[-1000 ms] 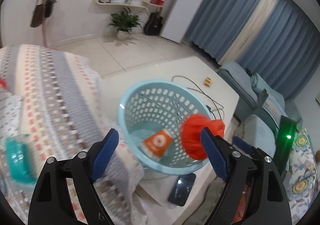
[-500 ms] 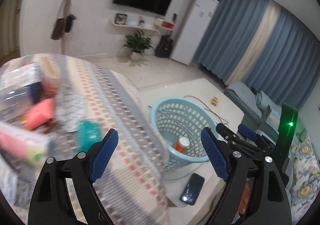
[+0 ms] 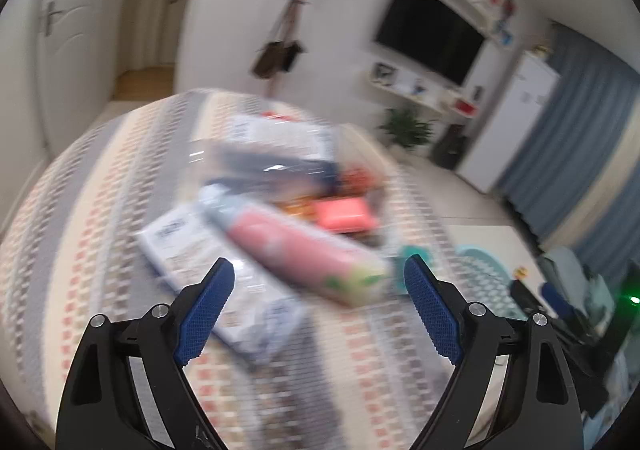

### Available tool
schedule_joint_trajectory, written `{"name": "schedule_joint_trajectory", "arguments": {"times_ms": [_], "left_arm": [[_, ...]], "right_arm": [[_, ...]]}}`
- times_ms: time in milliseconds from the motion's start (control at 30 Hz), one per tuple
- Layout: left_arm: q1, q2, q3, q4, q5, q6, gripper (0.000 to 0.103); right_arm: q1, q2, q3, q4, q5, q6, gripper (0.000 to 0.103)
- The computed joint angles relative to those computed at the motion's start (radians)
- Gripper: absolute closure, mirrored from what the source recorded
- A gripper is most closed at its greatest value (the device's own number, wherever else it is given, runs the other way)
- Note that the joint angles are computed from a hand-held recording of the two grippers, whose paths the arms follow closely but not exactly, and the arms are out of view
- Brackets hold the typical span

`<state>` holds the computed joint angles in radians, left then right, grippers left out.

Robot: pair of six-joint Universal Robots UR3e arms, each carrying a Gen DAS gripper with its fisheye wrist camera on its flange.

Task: Collect trash
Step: 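Move both tools back over the table toward the carton and pink bottle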

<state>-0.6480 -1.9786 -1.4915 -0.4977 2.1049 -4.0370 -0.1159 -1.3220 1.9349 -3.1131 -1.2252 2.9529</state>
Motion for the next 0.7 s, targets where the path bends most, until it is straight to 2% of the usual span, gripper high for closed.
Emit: {"name": "schedule_joint_trajectory", "arguments": {"times_ms": [33,67,233,300,400,600,700], "left_arm": [[0.005,0.013,-0.002,-0.068,0.02,-0.037,0.018],[0.014,0.027,-0.025,-0.077,0.022,-0.055,0.018],[0.076,0.092,-0.19,0.023,-0.063,-0.099,0.018],[0.089,0.089,-0.205,0.045,-0.085,-0.1,0.018],[0.091,0.068,-0.205,0.043,-0.069,-0.115,0.018],[0.087,-0.038,-0.011,-0.15,-0.008,-0.14,0.014],[0.109,-0.051,-0.002,-0.142,-0.025,-0.141,0.012]], "right_arm": [[0.02,0.006,-0.005,0.003,-0.005,-0.002,0.023],[0.036,0.011,-0.011,0.008,-0.011,-0.002,0.023],[0.095,0.021,-0.024,0.013,-0.03,0.0,0.023],[0.104,0.024,-0.022,0.009,-0.03,-0.004,0.023],[0.133,0.047,-0.063,0.025,-0.045,-0.006,0.023],[0.161,0.073,-0.103,0.042,-0.051,-0.002,0.023],[0.17,0.084,-0.125,0.053,-0.058,-0.007,0.023]]}}
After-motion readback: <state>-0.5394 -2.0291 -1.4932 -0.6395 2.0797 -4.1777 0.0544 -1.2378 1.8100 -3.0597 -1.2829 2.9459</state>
